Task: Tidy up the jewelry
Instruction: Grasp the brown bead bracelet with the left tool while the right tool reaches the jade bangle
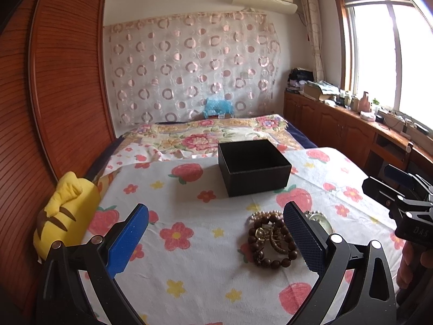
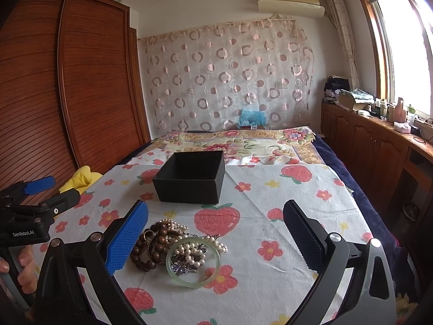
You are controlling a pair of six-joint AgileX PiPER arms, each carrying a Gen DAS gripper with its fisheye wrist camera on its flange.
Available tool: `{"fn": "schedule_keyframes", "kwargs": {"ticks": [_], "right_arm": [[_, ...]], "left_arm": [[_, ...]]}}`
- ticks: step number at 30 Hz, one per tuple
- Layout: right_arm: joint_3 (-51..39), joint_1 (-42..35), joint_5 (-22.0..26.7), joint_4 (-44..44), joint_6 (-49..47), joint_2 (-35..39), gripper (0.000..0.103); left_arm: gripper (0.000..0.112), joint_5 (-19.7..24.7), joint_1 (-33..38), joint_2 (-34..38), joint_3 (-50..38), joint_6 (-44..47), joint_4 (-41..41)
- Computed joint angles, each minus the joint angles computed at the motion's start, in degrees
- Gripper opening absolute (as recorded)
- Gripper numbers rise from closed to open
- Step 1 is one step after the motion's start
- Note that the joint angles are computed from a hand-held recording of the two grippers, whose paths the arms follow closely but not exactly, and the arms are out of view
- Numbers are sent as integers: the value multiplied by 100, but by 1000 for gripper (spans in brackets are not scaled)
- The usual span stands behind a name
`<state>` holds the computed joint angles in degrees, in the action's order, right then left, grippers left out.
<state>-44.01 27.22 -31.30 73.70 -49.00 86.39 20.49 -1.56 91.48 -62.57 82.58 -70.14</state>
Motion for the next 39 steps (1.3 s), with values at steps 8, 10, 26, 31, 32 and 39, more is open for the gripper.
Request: {"fn": "schedule_keyframes", "kwargs": {"ticks": [8,10,26,31,32,39], "right_arm": [[51,-362,607,-404,251,451,101],[69,-471,839,-638,392,508,101],[53,-952,1720,-1392,674,777,74],[2,-1128,1956,-1526,676,852,64],[-6,-1156,1987,-1533,670,865,63],[-124,-1221,2159,-1172,223,919,63]], "left_arm": [[96,644,90,449,-359,-479,811],[96,768,93,587,-438,-527,929],[67,1688,-199,1338,-806,-592,1576],[34,1810,-445,1390,-822,-558,1724],[33,1800,-497,1394,-821,-566,1763],[30,1540,-745,1587,-974,-926,2231]]}}
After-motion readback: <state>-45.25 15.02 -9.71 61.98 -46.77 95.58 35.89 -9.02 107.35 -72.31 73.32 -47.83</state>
